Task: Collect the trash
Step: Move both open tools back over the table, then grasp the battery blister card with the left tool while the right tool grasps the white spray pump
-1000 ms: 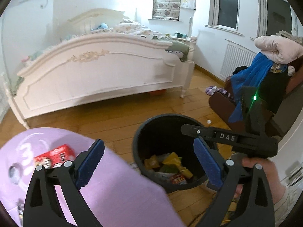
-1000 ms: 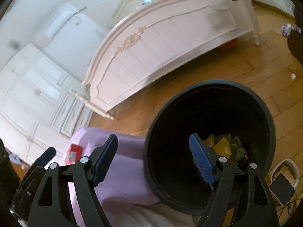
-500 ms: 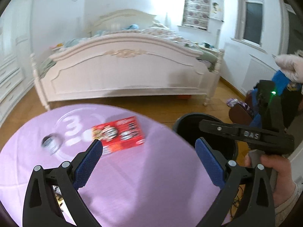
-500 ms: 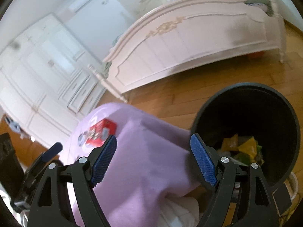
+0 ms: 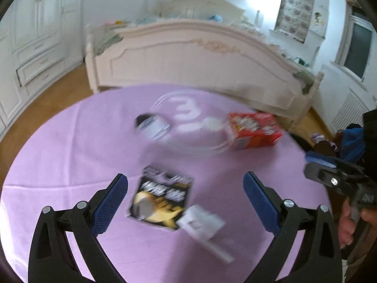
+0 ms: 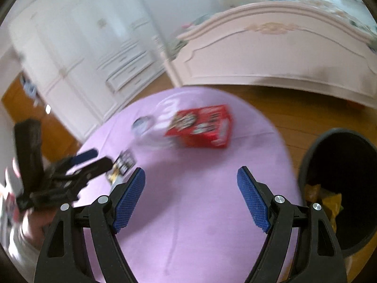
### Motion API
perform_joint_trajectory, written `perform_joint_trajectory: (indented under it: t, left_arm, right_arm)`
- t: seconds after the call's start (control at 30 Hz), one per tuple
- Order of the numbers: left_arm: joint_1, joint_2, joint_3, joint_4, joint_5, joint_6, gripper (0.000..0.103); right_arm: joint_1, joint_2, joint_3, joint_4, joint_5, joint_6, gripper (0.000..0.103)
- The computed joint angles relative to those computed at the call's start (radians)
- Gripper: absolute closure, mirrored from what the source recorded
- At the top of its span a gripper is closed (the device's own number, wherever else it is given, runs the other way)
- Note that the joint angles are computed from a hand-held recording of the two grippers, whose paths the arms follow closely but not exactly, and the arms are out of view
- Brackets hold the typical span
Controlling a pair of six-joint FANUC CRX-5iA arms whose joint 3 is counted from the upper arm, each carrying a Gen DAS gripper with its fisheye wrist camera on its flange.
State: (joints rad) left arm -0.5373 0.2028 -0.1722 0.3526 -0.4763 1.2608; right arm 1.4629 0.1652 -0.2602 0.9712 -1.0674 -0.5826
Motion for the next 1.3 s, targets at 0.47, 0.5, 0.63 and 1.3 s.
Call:
perform_joint_trajectory:
  t: [0.47, 0.5, 0.63, 1.3]
  left_arm:
    - [0.05, 0.017, 0.004, -0.013, -0.072, -0.061, 0.006]
    - [0.053, 0.02, 0.003, -0.004, -0.075, -0.07, 0.006]
    - [0.064, 0.027, 0.004, 0.009, -0.082, -0.084, 0.006]
    - [0.011, 0.068, 0.108, -0.222, -0.139, 0.052, 0.009]
  right_arm:
    - [-0.037, 0.242, 0.368, -0.266, 0.025, 0.561, 0.032]
    - [-0.038, 0.25, 0.381, -0.276, 0.026, 0.581, 0.032]
    - [-0.05, 0.309, 0.473, -0.32, -0.016, 0.688, 0.035]
    - [-0.049, 0.23, 0.351, -0.286, -0.048, 0.52, 0.074]
